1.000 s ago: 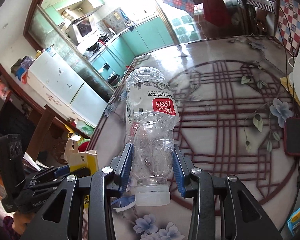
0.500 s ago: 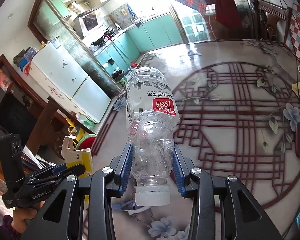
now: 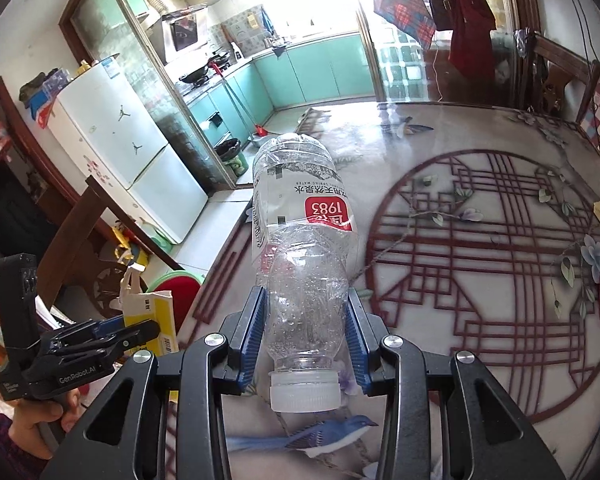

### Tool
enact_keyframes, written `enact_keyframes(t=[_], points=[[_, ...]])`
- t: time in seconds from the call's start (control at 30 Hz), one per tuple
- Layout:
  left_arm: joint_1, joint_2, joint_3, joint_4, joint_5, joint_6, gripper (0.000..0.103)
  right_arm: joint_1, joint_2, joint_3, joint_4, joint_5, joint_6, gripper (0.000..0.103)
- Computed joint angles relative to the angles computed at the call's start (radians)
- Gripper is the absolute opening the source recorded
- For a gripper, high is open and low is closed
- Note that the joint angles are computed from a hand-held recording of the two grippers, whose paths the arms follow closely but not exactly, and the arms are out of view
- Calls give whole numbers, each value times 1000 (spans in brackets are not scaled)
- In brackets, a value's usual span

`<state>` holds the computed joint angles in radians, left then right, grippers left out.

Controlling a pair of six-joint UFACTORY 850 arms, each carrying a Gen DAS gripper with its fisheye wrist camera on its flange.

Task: Collect trash
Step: 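Carry yellow box and water bottle over the red bin and open both grippers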

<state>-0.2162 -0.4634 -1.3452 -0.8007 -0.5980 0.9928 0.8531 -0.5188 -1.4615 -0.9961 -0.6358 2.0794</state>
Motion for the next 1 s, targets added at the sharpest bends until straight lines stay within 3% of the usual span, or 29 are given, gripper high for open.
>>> enact_keyframes(t=[0.23, 0.6, 1.0], points=[[72, -68, -85, 22, -33, 37, 39, 8, -161, -246, 105, -77, -143, 36], [174, -167, -197, 79, -49, -41, 39, -3, -433, -687, 297, -144, -459, 36], [215, -259, -290, 179, -65, -137, 39, -6, -670, -1099, 432, -241, -683, 36]])
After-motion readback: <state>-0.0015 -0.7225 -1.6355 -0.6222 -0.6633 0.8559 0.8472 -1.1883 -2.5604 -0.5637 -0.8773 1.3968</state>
